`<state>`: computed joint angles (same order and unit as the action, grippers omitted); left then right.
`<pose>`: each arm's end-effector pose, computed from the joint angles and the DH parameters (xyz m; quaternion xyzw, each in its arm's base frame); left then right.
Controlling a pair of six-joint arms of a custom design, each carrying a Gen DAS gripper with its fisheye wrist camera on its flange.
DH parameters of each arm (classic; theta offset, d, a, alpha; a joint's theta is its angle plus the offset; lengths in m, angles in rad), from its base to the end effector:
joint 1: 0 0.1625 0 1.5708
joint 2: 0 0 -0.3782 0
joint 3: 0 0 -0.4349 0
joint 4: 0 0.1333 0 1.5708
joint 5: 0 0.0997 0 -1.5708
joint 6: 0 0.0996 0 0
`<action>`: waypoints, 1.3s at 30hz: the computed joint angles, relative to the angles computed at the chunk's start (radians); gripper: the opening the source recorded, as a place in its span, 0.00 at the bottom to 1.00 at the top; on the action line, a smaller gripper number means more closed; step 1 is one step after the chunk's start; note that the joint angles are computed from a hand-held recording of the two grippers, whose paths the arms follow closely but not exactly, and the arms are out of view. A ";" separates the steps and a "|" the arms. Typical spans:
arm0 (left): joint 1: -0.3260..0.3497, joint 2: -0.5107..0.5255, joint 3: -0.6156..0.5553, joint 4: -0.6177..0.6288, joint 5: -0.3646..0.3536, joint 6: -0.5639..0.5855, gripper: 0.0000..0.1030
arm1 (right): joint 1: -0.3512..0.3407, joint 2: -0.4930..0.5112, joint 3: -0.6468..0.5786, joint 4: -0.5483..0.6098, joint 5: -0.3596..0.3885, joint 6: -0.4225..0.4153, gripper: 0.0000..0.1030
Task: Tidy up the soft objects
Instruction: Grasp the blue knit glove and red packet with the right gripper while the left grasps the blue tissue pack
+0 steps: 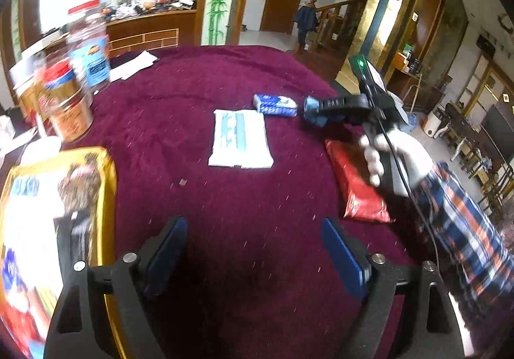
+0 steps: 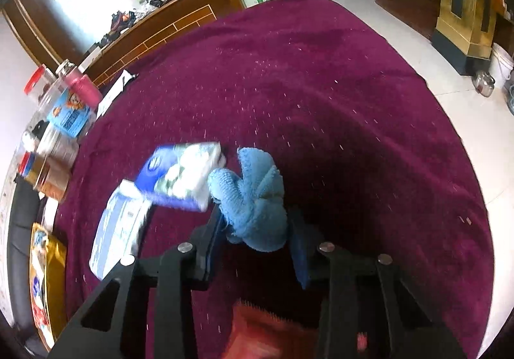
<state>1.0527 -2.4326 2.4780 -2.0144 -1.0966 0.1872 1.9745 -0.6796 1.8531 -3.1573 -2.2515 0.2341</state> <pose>0.0198 -0.3263 0.3460 0.2855 0.9102 -0.2275 0.1954 0.2947 -0.5101 -0.0317 0.0099 -0.9251 0.2860 0.2497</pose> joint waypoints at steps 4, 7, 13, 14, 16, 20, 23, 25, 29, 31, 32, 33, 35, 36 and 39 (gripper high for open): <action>-0.028 0.113 -0.029 -0.061 0.000 0.022 0.88 | 0.048 -0.047 0.080 -0.026 -0.024 0.033 0.35; -0.042 0.235 -0.048 -0.164 0.017 0.057 0.90 | 0.071 -0.086 0.176 -0.138 0.036 0.054 0.35; 0.008 0.568 -0.158 -0.346 -0.012 0.010 0.90 | 0.054 -0.077 0.280 -0.435 0.160 0.020 0.36; 0.007 0.625 -0.172 -0.392 0.011 0.009 0.90 | 0.046 -0.081 0.287 -0.455 0.177 0.014 0.36; 0.005 0.721 -0.194 -0.477 0.056 0.016 0.90 | 0.036 -0.079 0.291 -0.476 0.189 0.005 0.36; 0.021 0.910 -0.272 -0.596 0.110 0.004 0.90 | 0.015 -0.095 0.304 -0.457 0.190 0.028 0.36; 0.051 1.024 -0.348 -0.630 0.100 -0.034 0.90 | 0.009 -0.108 0.319 -0.481 0.201 0.028 0.37; 0.076 1.069 -0.385 -0.637 0.066 -0.057 0.90 | 0.008 -0.109 0.319 -0.489 0.192 0.032 0.38; 0.091 1.118 -0.412 -0.650 0.043 -0.045 0.90 | -0.014 -0.117 0.327 -0.489 0.211 0.071 0.38; 0.087 1.131 -0.402 -0.669 0.056 -0.020 0.92 | -0.021 -0.118 0.330 -0.492 0.223 0.081 0.38; 0.082 1.137 -0.401 -0.668 0.062 -0.022 0.92 | -0.022 -0.118 0.330 -0.491 0.225 0.082 0.38; 0.079 1.143 -0.398 -0.664 0.070 -0.022 0.92 | -0.020 -0.116 0.327 -0.490 0.220 0.080 0.38; 0.064 1.153 -0.381 -0.667 0.122 -0.025 0.92 | -0.016 -0.111 0.322 -0.489 0.209 0.074 0.38; 0.059 1.160 -0.379 -0.671 0.146 -0.024 0.92 | -0.015 -0.108 0.318 -0.488 0.207 0.074 0.38; 0.037 1.162 -0.351 -0.711 0.196 0.003 0.75 | -0.015 -0.106 0.315 -0.483 0.200 0.072 0.38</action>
